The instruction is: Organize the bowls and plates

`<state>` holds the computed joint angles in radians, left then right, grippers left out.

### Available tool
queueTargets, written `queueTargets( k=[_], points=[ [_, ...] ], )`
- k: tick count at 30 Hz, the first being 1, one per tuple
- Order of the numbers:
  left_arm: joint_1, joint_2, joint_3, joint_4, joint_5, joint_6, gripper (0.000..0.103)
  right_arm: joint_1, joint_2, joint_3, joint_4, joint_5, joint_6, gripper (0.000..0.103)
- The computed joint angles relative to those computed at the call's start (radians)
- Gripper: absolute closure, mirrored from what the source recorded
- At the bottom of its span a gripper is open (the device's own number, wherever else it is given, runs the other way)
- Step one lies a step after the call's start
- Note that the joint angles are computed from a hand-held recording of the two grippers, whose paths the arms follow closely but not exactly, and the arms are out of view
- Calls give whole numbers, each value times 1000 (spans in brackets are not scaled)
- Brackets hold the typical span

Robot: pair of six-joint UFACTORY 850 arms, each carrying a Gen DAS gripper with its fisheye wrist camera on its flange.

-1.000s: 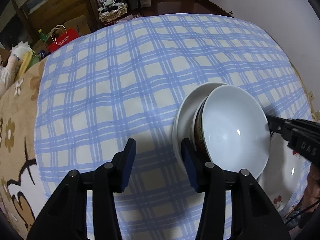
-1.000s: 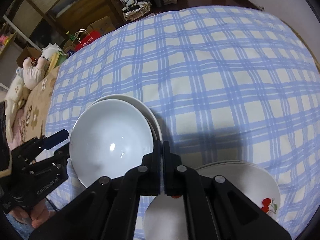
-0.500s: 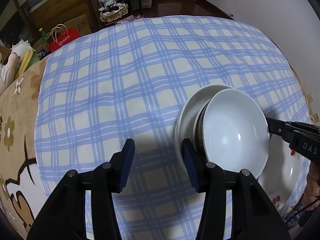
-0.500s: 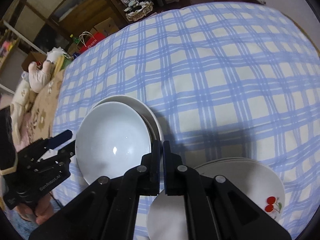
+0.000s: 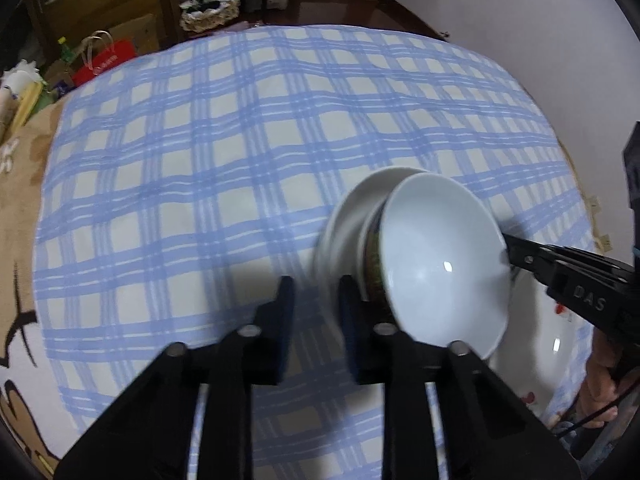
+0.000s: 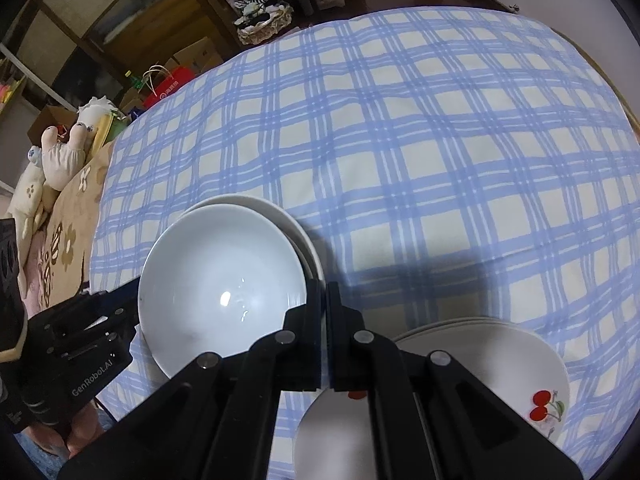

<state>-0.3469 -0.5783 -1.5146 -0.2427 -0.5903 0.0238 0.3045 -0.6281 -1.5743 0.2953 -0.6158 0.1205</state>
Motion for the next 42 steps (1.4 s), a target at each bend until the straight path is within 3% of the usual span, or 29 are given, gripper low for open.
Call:
queueTargets(
  k=[7,11,16,20,24,26,29,31,34,37,42],
  points=[
    [8,-1,3,-61,0,48,92,-6,8,12,46,7,-42,100],
    [6,-1,4,-13,6,25,93,0,11,8,25,0,-37,100],
    [10,-2,6,-31,5,26,94,-22,16,20,163,-12,-104,100],
    [15,-5,2,-45,-4,20,94,-18,18,20,156,-12,-104,100],
    [7,19,21,15,21,-30,88,-8,17,15,93,-7,-79,100],
    [-1,45,38,90,59,-83,81,-7,14,12,75,-6,-68,100],
    [-6,62,41,226,68,-194,81,-8,11,9,71,-8,-69,100],
    [7,53,32,188,46,-175,81,-8,10,7,69,-8,-66,100],
    [7,45,25,267,30,-261,78,-8,10,6,61,-9,-71,98],
    [15,45,26,215,41,-239,60,-5,7,-1,42,-15,-62,98],
    [14,53,37,239,43,-248,55,-8,9,4,65,-13,-65,97]
  ],
)
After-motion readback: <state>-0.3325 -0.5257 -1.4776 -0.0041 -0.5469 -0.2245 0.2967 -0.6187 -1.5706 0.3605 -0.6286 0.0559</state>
